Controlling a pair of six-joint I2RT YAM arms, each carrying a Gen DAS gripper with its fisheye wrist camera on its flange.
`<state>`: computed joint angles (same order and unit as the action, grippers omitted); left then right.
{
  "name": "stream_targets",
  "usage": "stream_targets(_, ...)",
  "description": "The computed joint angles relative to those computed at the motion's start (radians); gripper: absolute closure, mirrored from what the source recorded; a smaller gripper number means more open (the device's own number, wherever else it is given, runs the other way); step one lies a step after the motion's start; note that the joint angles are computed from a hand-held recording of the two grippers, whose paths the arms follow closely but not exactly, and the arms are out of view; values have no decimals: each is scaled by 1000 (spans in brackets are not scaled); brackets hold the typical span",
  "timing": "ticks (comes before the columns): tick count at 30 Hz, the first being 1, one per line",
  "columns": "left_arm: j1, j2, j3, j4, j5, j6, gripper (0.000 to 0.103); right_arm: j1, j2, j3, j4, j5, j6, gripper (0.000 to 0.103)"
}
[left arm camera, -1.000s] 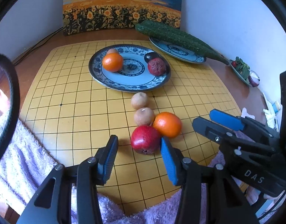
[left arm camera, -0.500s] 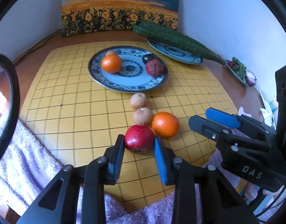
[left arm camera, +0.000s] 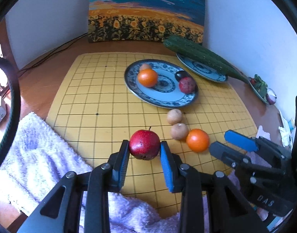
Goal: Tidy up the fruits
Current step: 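Lift the red apple off the board with the left tool, then hold the red apple raised with the left tool while the right tool grasps the orange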
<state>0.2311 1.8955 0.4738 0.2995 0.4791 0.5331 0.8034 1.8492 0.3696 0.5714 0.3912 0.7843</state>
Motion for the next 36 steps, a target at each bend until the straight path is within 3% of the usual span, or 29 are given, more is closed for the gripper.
stream_targets(20,98,-8,65,-72,44,20,70,-6,105,90,0,-19,-35,53)
stream_targets(27,139,-30,88,-105,73,26,70,-13,135,121,7,-34,-63,68)
stream_targets(36,170,-64,134,-183,121,53,70,-22,117,109,15,-39,-73,69)
